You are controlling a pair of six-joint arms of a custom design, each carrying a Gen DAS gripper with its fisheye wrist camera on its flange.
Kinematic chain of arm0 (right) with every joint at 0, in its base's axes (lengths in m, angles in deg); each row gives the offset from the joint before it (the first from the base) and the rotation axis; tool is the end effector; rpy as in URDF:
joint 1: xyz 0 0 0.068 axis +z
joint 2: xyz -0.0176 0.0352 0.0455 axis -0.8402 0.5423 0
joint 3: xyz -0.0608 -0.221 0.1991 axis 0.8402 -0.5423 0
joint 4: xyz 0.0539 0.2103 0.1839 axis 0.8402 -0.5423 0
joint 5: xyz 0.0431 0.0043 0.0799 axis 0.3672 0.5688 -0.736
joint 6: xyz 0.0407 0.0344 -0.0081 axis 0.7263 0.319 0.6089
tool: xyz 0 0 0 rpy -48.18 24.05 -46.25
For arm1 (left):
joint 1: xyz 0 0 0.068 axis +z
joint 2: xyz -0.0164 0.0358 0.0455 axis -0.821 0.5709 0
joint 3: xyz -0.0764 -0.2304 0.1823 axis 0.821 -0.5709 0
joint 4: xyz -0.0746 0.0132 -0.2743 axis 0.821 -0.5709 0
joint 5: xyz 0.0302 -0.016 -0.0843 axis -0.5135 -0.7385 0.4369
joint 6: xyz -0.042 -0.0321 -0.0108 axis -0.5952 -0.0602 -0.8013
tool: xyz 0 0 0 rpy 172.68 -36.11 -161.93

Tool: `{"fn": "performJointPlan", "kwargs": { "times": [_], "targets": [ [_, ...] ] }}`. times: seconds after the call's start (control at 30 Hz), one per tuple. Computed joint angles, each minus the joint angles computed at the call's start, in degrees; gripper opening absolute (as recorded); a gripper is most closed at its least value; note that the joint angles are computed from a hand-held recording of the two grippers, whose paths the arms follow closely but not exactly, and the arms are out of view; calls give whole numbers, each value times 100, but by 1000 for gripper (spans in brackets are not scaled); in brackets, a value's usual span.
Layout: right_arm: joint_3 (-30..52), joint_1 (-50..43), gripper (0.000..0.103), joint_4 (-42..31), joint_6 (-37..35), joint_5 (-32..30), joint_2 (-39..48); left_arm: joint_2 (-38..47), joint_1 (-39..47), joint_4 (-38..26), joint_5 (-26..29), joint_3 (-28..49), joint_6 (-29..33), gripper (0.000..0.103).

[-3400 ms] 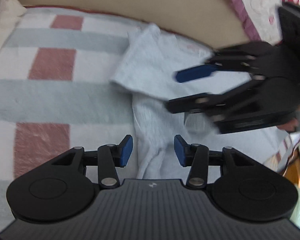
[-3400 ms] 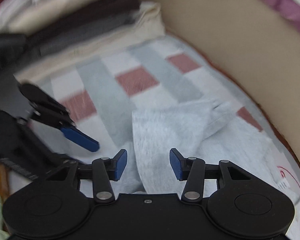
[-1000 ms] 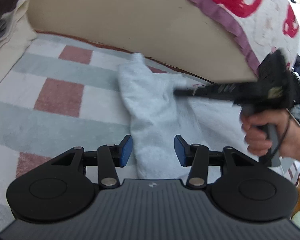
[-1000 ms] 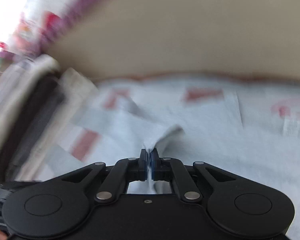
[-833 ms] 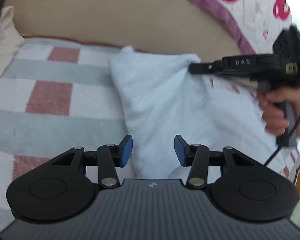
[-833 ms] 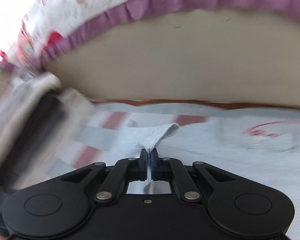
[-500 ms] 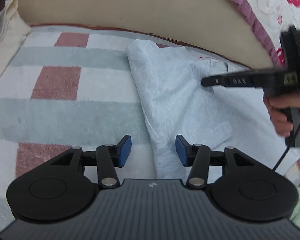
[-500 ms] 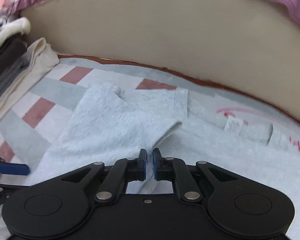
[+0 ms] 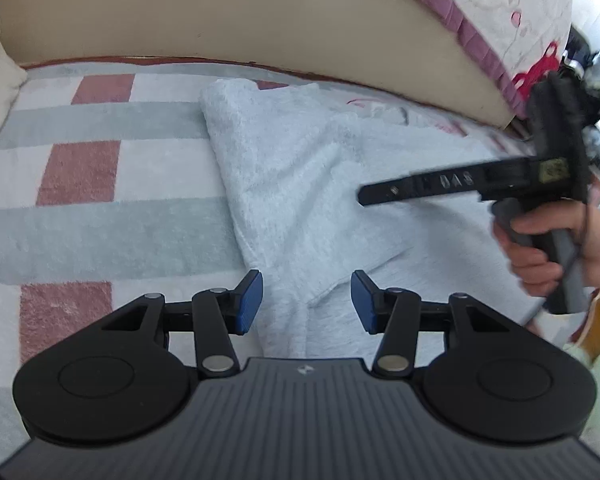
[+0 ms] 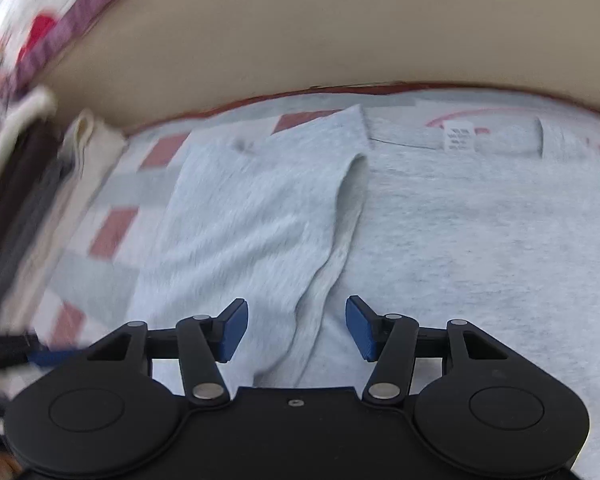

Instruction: Fold clothes

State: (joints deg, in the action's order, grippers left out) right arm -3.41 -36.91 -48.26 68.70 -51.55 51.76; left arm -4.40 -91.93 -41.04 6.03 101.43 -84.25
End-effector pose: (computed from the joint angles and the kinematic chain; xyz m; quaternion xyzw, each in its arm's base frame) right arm 0.3337 0.1395 0.2519 -0.3180 0.8902 0.2311 0.2302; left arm 0.0988 -0.0579 0.2382 -0.1758 0.9124 -0.1032 0.3549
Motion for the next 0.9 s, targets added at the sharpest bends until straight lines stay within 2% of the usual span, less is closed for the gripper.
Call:
{"fn": "performJointPlan", "kwargs": {
  "times": [0.1, 0.17, 0.23, 0.3, 0.37, 0.47, 0.57, 0.63, 0.7, 0.77, 0.83, 0.9],
  "targets": [
    [-454, 422, 60, 120, -851, 897, -506, 282, -20, -130, -31, 34, -11, 48],
    [-717, 476, 60, 126, -999, 1126, -843, 332, -108, -270, -224, 84, -145, 48],
    [-824, 398, 60, -61, -1053, 1233, -1082, 284, -494, -479, -876, 181, -543, 48],
    [-879, 228, 60, -354, -1492, 1305, -1288, 359, -1128, -732, -1704, 366, -961, 48],
    [-891, -37, 60, -721, -2196, 1403, -1445, 600, -1571, -869, -2113, 579, -1185, 48],
    [-749, -1239, 60, -1252, -2655, 541, -1682, 1146, -1645, -342, -1814, 785, -1032, 48],
    [-208, -2779, 62, -1860, -2721, -566, -1253, 1838, -1637, 341, -1433, 1071, -819, 48],
    [306, -3698, 62, -2189, -2500, -1055, -705, 2404, -1578, 982, -1186, 1337, -424, 44],
    [694, -4424, 62, -2156, -1948, -1337, -154, 3148, -1474, 1402, -864, 1785, -56, 29],
    [1209, -5024, 62, -2330, -1655, -1771, 523, 4001, -1325, 1635, -487, 2393, 283, 29],
    [1726, -5395, 67, -2481, -1444, -2022, 1141, 4926, -1266, 1680, -304, 3149, 537, 29],
    [1756, -5488, 67, -1930, -950, -1817, 1343, 5693, -1148, 1920, 25, 3711, 633, 29]
  ]
}}
